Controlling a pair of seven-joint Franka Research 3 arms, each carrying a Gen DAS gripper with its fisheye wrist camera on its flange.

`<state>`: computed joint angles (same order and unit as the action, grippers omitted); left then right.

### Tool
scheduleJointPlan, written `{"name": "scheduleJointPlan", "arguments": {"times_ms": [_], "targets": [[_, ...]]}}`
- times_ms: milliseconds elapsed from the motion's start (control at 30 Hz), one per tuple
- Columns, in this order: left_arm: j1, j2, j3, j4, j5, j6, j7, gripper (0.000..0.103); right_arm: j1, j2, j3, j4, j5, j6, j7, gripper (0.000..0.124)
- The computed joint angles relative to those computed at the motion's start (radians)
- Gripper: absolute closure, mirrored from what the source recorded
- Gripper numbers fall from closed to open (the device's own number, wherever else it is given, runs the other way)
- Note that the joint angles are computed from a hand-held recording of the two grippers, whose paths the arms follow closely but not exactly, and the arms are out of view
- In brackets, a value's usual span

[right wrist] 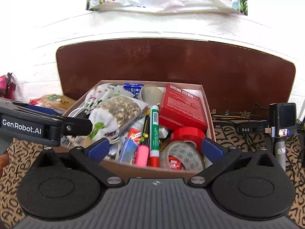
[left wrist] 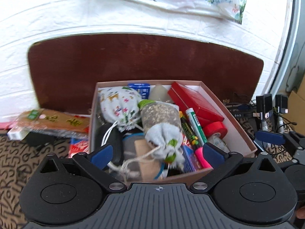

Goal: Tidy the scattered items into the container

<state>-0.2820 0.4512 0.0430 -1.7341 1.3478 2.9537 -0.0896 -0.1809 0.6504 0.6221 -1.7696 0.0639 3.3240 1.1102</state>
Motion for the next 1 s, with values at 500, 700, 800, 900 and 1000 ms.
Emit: {"name": "scheduleJointPlan", "arguments": {"times_ms": [500, 700, 800, 900, 1000], "targets": [[-0.028, -0.105, -0.104, -0.179, 0.085, -0.229, -0.085, 0.000, -0.083, -0.183, 0.002, -0.281, -0.145, 0.067, 0.122, 0.021], [-0.018, -0.112, -0.120, -0.189, 0.067, -0.227, -0.077, 0.000, -0.079, -0.205, -0.022, -0.303, -0.202, 0.074, 0.193, 0.021], [-0.023, -0.114, -0.118, -0.191, 0.086, -0.236, -0.097, 0.000, -0.069, -0.205, -0.034, -0.297, -0.215, 0.064, 0.216, 0.021], [-0.020, -0.111, -0.120, -0.188, 0.082, -0.247, -0.096, 0.000, -0.048, -0.201, -0.052, -0.285, -0.211, 0.053, 0.224, 0.021], [-0.017, -0.110, -0.120, -0.187, 0.077, -0.250, -0.095, 0.000, -0.038, -0.194, -0.057, -0.274, -0.201, 0.043, 0.221, 0.021]]}}
